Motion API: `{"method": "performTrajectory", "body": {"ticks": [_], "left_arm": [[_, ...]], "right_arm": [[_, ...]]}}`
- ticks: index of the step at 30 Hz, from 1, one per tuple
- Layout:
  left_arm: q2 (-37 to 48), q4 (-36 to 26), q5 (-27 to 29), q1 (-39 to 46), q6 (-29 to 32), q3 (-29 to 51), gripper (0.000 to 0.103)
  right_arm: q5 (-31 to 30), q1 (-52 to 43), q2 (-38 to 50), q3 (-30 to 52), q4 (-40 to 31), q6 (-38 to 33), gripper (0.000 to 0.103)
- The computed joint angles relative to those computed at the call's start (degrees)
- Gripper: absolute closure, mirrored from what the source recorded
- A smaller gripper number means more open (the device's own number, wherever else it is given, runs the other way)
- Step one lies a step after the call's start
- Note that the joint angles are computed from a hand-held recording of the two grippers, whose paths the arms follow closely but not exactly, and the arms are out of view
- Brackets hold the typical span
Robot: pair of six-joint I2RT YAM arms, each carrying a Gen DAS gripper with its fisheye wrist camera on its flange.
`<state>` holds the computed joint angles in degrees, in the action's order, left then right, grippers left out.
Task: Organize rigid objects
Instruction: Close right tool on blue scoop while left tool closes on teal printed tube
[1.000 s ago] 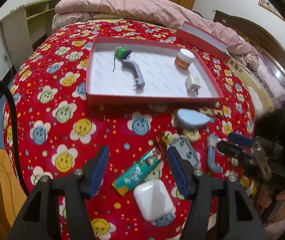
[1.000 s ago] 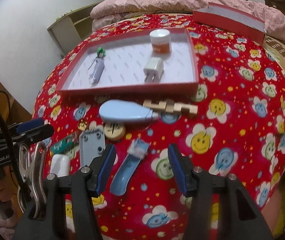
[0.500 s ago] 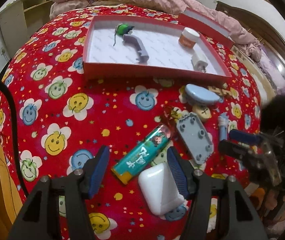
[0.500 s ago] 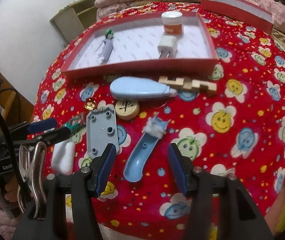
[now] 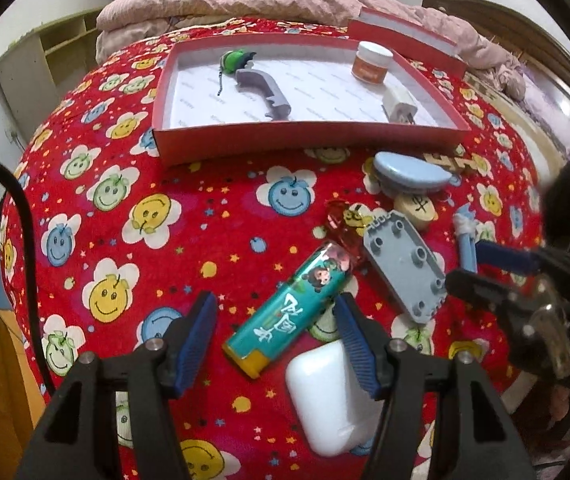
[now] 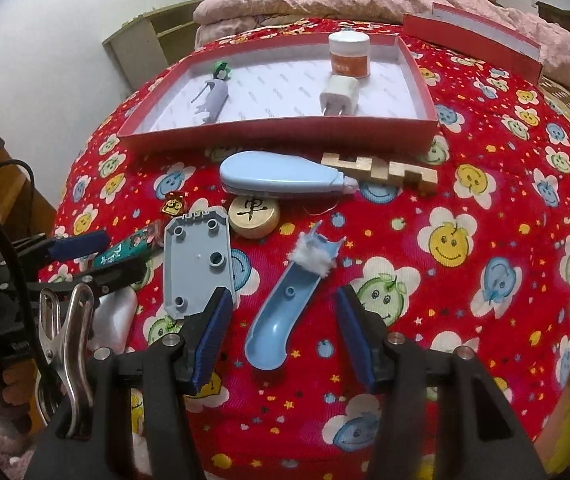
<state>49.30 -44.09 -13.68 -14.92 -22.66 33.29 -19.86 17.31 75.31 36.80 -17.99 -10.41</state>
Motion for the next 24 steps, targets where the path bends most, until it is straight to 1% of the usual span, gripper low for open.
{"method": "performTrajectory", "body": {"ticks": [4, 7, 10, 11, 13, 14, 15, 16, 18, 20, 24], "left_arm": [[0.8, 1.0, -5.1, -4.7, -1.8, -0.9, 0.038], [0.3, 1.6, -5.4, -5.2, -2.2, -1.5, 0.038], [-0.4, 1.6, -4.7, -4.9, -2.3, -1.7, 0.042], [-0.5, 1.6, -4.6, -4.9, -2.3, -1.7, 0.044], [-0.4, 1.6, -4.7, -5.0, -2.1, -1.5, 0.049], [-0.3, 1.7, -4.6, -5.0, -1.9, -1.4, 0.052], [-0.3, 1.6, -4.7, -5.2, -1.8, -1.4, 0.053], [-0.3, 1.7, -4.8, -5.4, -1.6, -1.4, 0.056], [0.0, 1.9, -5.5, -6.5, -1.7, -1.3, 0.060], [0.1, 2.2, -5.8, -7.3, -1.6, -1.4, 0.066], [-0.6, 3.2, -3.3, -5.6, -0.8, -1.7, 0.074]], "right_arm": [[1.1, 0.8, -0.3, -0.6, 1.1, 0.5, 0.048], [3.2, 2.1, -1.4, -2.2, 3.1, 0.9, 0.048], [6.4, 4.2, -2.3, -3.3, 4.6, 0.1, 0.048], [6.4, 4.1, -2.2, -3.2, 4.5, -0.4, 0.049], [6.1, 3.5, -1.6, -2.5, 4.1, -1.5, 0.056], [7.0, 3.5, -1.5, -2.4, 4.2, -2.1, 0.065], [8.0, 3.5, -1.6, -2.4, 4.3, -2.7, 0.071], [8.0, 3.1, -1.5, -2.4, 4.3, -3.4, 0.074], [7.7, 2.4, -1.4, -2.3, 4.3, -3.8, 0.078], [7.8, 2.3, -1.3, -2.3, 4.5, -3.9, 0.080], [8.1, 2.2, -1.4, -2.7, 5.2, -3.9, 0.085]]}}
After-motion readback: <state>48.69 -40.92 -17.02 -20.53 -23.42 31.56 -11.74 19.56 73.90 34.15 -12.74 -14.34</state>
